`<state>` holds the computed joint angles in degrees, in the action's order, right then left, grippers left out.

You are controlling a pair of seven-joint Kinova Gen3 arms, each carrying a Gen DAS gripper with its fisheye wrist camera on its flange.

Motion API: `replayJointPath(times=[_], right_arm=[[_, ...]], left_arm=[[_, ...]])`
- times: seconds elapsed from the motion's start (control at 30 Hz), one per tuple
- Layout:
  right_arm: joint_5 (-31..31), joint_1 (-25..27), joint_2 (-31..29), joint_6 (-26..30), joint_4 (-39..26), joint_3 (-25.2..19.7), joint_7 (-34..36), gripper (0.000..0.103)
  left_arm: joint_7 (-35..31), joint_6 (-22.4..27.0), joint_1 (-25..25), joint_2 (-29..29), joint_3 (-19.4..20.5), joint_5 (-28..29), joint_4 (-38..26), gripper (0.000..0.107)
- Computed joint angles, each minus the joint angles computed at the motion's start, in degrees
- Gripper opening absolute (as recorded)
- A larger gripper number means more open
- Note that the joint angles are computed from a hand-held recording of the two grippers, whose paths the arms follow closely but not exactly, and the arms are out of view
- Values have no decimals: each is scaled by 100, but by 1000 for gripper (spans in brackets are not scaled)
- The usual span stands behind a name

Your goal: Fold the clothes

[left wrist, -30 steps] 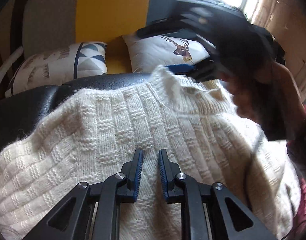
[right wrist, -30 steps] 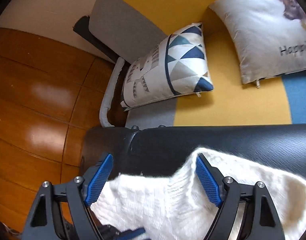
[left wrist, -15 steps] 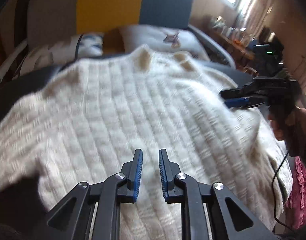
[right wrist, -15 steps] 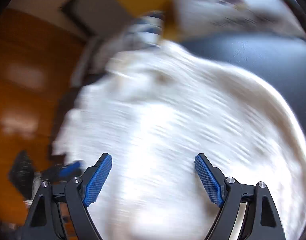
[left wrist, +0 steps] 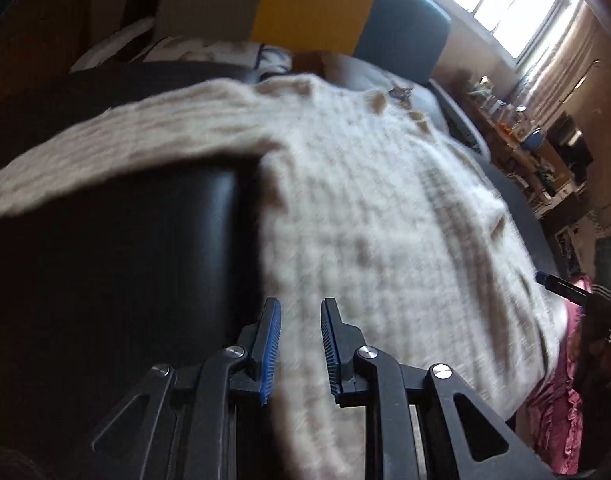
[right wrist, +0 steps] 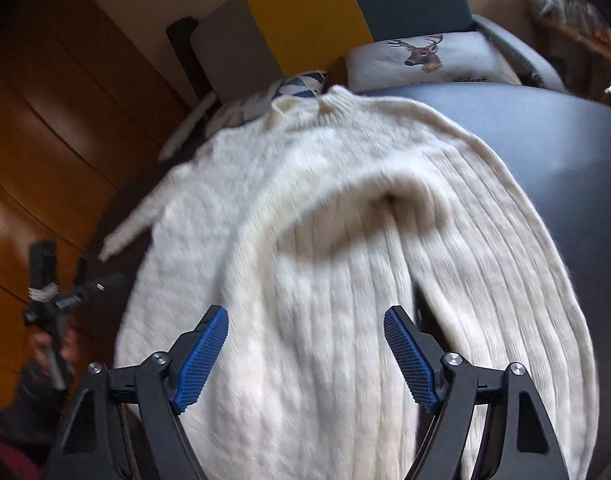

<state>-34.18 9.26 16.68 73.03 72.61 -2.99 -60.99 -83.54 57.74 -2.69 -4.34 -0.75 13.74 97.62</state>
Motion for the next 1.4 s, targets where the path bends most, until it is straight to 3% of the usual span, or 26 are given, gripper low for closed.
replayJointPath(times=[0.13,0.33,0.37,0.4,0.5,0.57,0.67,0.77,0.83,0.97,1.07,1.17,1.27,1.4], right_arm=[[490,-261,-388,-507,653,66,6,70],[1248,-717,-554,-839,882,108,-257,47],[1388,-792,-555,-864,880,107,-318,47],[1527,-862,-550,-886,879,110,-386,47],[1940,-1041,-510,-936,878,126,-621,47],[2206,-1152,-503,-968,902,117,-713,47],[2566,-1318,-504,-839,849,178,-830,47],[2328,-1607,-527,-680,862,737,-646,47],[1880,-1378,-533,-654,902,763,-379,50],[948,-316,-636,-422,822,281,-320,53],[462,384,-1103,-768,1099,386,-83,77],[706,445,-1349,-914,1213,966,-85,79],[1103,678,-1427,-910,1387,1135,-179,79],[1482,784,-1394,-1068,1658,1212,-297,64]], left_arm=[[13,-56,-34,-131,-87,215,359,20],[496,-276,181,-65,126,-140,407,21],[633,-383,398,-83,51,-295,434,20],[769,-483,509,-102,75,-448,461,12],[1256,-545,367,-77,692,-1147,417,8],[1530,-416,351,-9,903,-1531,305,7],[1851,-93,626,104,654,-1994,115,7],[1797,119,643,168,524,-2048,47,7],[1843,234,647,185,516,-1977,-67,9],[2180,466,727,126,590,-2112,-349,11],[2427,472,857,32,740,-2439,-517,11],[2170,313,974,101,745,-2170,-719,12],[1653,127,1107,298,696,-1662,-949,14],[1328,224,1413,873,926,-1596,-1532,14]])
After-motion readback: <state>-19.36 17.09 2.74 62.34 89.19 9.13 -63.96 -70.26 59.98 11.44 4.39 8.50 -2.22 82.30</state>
